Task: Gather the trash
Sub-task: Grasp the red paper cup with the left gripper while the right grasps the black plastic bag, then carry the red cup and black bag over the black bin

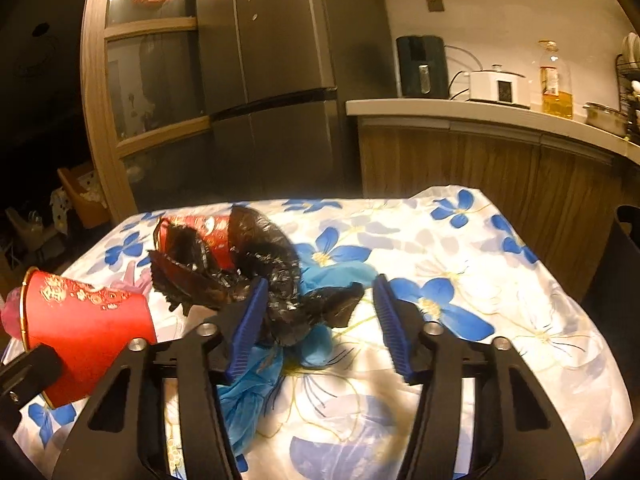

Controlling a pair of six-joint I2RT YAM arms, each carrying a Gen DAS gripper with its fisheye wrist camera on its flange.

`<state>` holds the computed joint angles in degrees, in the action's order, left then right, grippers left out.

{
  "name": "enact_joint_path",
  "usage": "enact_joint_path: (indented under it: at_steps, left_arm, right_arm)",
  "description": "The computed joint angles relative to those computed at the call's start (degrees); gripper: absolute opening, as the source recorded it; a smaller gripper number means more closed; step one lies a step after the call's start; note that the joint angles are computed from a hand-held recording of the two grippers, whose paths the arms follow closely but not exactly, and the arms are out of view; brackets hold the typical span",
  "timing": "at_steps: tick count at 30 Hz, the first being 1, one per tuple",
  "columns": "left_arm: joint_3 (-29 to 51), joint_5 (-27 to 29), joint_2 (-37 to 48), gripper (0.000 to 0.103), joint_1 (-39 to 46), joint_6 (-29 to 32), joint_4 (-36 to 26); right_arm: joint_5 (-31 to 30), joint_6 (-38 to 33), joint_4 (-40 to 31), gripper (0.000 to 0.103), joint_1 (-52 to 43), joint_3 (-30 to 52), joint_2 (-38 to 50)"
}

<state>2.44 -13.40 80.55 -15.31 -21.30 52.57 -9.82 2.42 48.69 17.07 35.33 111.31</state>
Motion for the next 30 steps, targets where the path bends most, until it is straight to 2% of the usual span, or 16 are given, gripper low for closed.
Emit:
enact_joint_path:
  at_steps: [5,7,15,22,30]
  left_arm:
    - [-0.58,-0.01,-1.31,0.001,0.41,-0.25,-0.82]
    - [-0.73,-0.2,-1.84,0.001,0.33,-0.18,-1.14]
    - [-0.89,-3.35,-5.93,0.001,-1.97,-0.91,-5.22]
    - [0.03,-7.37,-10.36,0.002,-5.74,-1.57,-10.73]
    - [1.59,-15.23,-15.85,0.002,-13.88,-3.7,-18.05]
  right_arm:
    - [-1.51,-1.08,-0.59,0.015,0.39,0.42,0.26]
    - [-1.88,-1.34,-0.26,0.01,0.42,0.2,0.2]
    - [-3.45,-0.45,2.24,0.005,-0.71,-3.24,-2.97]
    - [-5.67,-0.26,4.2,0.004,-3.32,-9.21,-12.25]
    - [-9.31,-0.52,2.89,0.004,-9.05,-14.52,-23.34]
